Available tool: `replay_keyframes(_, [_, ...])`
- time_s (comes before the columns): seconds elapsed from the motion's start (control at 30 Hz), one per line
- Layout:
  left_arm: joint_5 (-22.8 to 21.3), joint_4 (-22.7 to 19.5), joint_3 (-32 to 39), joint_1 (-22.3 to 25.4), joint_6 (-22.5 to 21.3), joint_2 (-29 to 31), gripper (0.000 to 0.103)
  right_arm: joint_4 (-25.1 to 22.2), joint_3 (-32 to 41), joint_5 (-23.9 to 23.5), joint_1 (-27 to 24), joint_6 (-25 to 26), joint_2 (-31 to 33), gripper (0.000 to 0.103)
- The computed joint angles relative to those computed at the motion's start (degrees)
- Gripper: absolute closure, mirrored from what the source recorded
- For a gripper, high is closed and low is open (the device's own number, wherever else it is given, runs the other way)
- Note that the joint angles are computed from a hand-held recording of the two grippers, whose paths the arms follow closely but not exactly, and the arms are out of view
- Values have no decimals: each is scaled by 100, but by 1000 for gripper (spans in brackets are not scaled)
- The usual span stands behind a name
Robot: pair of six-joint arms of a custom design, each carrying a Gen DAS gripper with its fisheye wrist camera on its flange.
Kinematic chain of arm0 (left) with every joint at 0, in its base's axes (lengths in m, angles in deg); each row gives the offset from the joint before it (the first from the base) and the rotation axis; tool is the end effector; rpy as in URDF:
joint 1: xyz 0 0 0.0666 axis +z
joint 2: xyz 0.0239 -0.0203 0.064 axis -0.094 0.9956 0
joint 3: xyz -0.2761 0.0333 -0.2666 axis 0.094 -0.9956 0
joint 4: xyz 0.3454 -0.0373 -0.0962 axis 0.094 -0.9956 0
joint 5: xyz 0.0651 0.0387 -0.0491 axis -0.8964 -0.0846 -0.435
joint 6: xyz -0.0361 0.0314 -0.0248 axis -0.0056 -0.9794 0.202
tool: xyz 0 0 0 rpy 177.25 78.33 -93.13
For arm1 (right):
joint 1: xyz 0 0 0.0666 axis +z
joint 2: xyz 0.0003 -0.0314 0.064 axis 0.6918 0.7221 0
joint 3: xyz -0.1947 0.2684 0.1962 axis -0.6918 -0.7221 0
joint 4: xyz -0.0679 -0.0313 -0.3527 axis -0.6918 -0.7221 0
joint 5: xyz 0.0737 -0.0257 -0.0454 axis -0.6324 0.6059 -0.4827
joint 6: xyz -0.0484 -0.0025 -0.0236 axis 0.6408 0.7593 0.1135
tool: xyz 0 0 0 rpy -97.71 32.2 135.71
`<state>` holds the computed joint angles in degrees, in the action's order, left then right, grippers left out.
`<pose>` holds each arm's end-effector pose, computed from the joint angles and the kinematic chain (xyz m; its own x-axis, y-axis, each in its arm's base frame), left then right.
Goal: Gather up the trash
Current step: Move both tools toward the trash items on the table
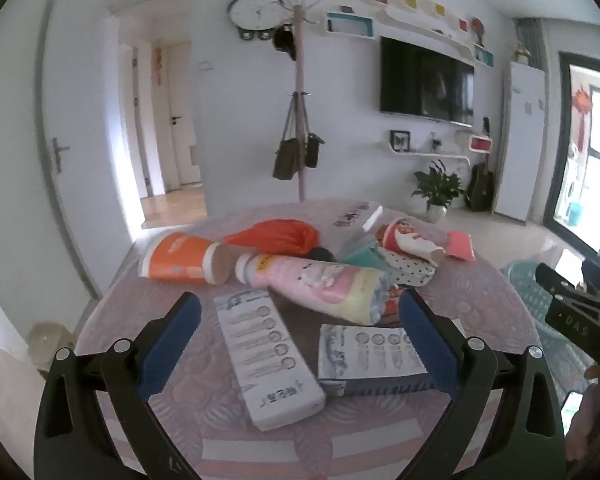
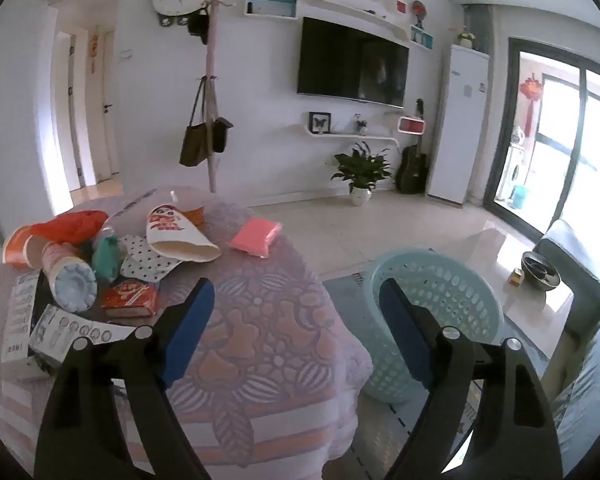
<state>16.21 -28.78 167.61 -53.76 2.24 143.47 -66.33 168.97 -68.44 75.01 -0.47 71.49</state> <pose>0.3312 -0.3267 0.4727 -0.3998 -0.2169 -0.8906 -0.4982 0.8670 0.0125 0.4764 0.2782 0.4666 -0.4480 -0.1958 -0.8723 -0.2930 0.9540 -0.0636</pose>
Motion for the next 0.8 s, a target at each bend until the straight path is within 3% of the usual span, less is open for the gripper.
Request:
replay_keyframes(0.07, [-16,-263,-22,8,340,-11,7,-16,-17,-145,-15,-84,-24,23])
replay_keyframes(0.3, [6,-402,-142,77,687,-159,7,40,-82,-208,72,-146,-62,22])
replay_keyframes(0.47, [-191,-970,-125,47,1201,-206,7,56,-103,-431,-7,-318,-103,19])
replay_keyframes(0.8, [-124,-551,-377,66,1055,-476,7,118,-122,-461,13,-303,-112,19])
